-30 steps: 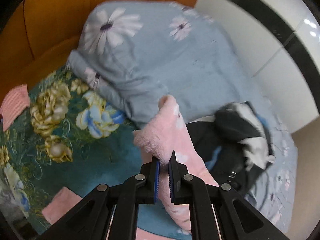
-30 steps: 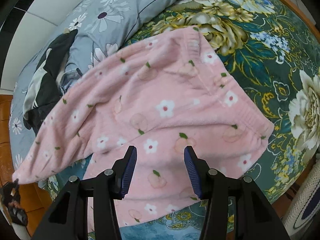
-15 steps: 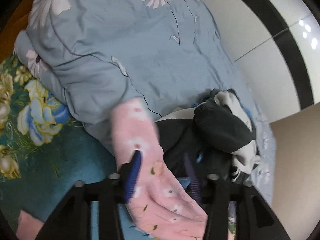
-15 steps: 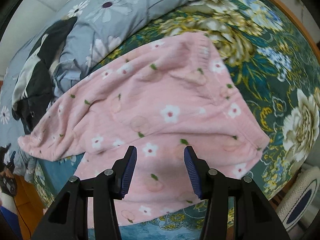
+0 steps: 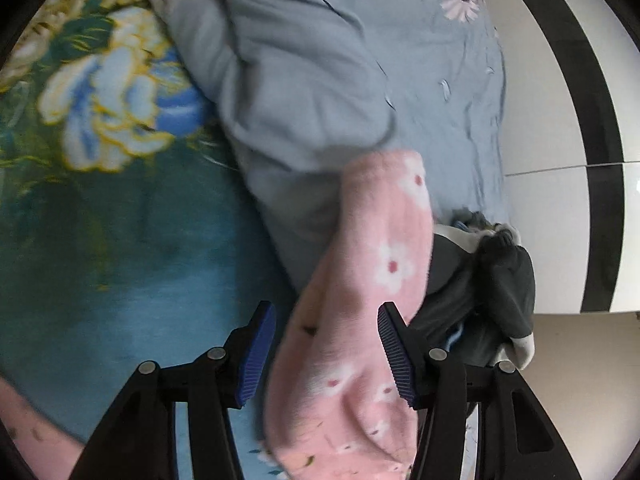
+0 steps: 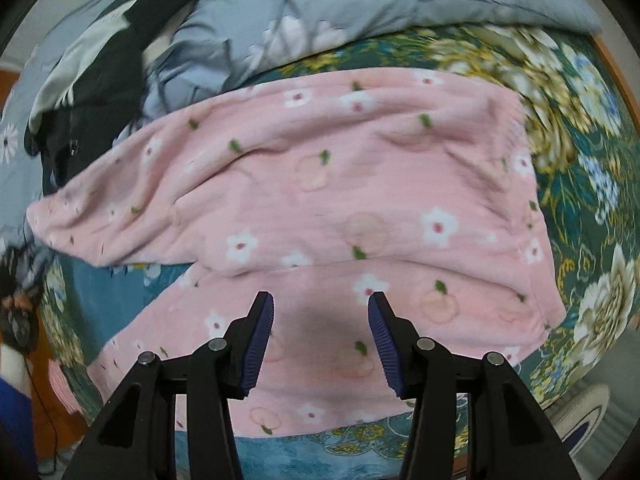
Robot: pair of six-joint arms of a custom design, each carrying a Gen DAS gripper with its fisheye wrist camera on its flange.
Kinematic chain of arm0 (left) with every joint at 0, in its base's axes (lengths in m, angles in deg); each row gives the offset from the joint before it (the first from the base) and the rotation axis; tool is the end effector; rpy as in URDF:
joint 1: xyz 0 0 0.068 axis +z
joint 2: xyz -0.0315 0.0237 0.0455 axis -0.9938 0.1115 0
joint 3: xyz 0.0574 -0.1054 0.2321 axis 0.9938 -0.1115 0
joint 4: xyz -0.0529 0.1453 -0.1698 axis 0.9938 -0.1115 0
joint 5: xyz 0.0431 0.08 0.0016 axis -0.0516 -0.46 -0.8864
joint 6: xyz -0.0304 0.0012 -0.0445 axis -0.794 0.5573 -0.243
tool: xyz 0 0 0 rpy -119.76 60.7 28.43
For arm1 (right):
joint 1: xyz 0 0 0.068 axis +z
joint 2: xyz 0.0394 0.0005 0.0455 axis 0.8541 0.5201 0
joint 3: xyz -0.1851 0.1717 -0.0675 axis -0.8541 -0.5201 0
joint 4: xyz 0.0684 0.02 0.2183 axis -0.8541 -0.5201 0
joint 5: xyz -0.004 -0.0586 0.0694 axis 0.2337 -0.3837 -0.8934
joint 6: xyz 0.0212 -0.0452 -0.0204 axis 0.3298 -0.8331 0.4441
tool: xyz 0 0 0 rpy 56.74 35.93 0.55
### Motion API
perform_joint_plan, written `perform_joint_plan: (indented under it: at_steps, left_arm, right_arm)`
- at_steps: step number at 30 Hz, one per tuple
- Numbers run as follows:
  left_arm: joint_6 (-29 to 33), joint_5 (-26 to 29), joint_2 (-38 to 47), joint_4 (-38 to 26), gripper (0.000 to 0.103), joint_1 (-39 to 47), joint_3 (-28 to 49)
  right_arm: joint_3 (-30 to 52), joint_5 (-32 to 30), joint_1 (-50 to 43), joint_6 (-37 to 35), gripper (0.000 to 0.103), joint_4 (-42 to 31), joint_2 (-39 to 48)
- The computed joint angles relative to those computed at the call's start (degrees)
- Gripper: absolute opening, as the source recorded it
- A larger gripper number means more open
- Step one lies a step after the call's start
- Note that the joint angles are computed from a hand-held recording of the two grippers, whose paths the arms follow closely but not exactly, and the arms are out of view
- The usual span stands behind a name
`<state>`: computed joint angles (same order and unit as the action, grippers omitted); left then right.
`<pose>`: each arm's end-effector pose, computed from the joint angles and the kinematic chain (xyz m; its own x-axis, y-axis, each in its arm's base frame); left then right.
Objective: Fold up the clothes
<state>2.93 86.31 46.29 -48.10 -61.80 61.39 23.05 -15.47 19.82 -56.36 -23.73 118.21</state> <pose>0.3308 0.1144 0.1252 -0.4681 -0.8830 -0.0362 -0.6692 0.3809 -0.6380 0.2261 -0.1766 0.2121 -0.8886 0.4584 0.0138 0.4565 0.8812 0.1228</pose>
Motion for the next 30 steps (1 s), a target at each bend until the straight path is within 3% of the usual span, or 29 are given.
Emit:
perform_joint_plan:
  at_steps: [3,5,13,17,21,26,30]
  left_arm:
    - [-0.4,-1.1,2.8,1.5,0.049,-1.9,2.4]
    - [-0.4,-1.4,4.0,2.2,0.009,-2.8,3.6]
    - [2.6,-2.2,-2.9,7.5,0.008,-13.1,2.3]
    - [4.0,-1.6,2.6,5.4,0.009,-20.8,8.9]
    - [1.9,1.2,8.0,3.9,0.012,-22.4,12.5]
    - [4.8,3.1,3.8,4.4,0.049,-21.2,8.6]
    - [9.0,-0.8,-1.1,3.3,0.059,-17.0,5.8]
  right_arm:
    - [1.0,0.3,3.0,1.2,0.051,-0.4,0.5]
    - [1.6,0.8,4.3,1.8,0.051,-0.7,1.0]
    - [2.2,2.5,7.5,2.7,0.051,-0.6,3.2]
    - [1.6,2.3,9.4,3.6,0.050,-0.5,4.1]
    - [1.4,2.0,11.4,3.5,0.050,-0.6,3.7]
    - [2.0,2.0,11.8,3.4,0.050,-0.3,4.3]
    - [2.2,2.0,11.4,4.4,0.051,0.2,5.4]
